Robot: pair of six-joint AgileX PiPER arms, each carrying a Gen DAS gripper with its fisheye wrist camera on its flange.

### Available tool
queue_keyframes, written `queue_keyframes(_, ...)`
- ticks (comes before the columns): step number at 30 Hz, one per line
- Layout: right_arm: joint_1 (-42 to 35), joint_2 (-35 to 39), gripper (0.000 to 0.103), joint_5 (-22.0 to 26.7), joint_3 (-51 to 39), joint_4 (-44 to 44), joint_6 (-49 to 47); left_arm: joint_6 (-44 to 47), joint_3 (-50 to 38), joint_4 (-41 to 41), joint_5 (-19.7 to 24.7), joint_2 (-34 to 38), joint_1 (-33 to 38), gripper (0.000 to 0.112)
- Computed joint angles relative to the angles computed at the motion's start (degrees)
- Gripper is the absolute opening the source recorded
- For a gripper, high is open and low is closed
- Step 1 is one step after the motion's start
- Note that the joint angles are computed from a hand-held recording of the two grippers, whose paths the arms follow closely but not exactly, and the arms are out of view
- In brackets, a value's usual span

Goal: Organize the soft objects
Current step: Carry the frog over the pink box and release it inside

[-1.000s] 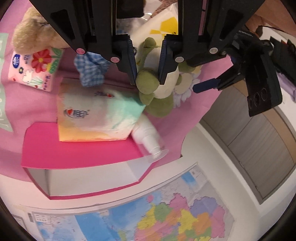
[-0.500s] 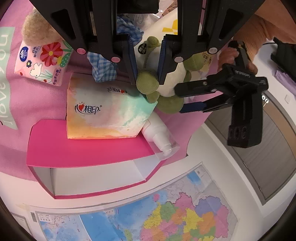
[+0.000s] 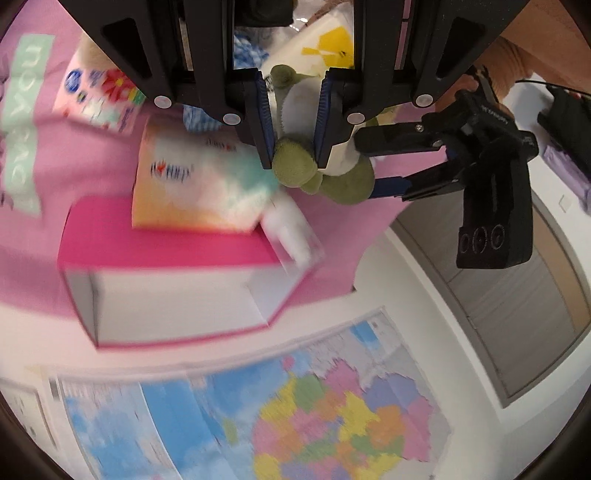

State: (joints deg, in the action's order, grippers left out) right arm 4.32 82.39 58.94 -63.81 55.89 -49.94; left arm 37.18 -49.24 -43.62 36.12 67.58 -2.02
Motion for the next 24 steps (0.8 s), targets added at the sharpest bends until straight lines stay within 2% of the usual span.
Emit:
queue_keyframes(4,0.1,0.83,0.021,0.87,-6.46,-0.04,0.29,-5.8,-6.59,6.18,-1.39,-0.45,-1.51,0.09)
queue_keyframes(8,0.68,5.37,0.021,0.1,-16.81,0.21,1.64,-13.2,-15.05,15.35,-3.59,4.03,-3.44,0.09)
queue_keyframes(13,3.14,15.89,0.021,-1.83,-31.35,-3.35,7.96,-16.0,-23.43,18.3,-3.35,13.2,-2.32,0.09)
queue_keyframes(18,5.06,28.0,0.02,-0.96,-44.11,-8.19,15.47,-19.98,-29.84,21.19,-1.98,21.86,-1.39,0.09)
queue_keyframes(24,7.04,39.23,0.02,2.34,-54.84,-13.83,23.5,-18.77,-33.55,17.15,0.57,28.29,1.34,0.088)
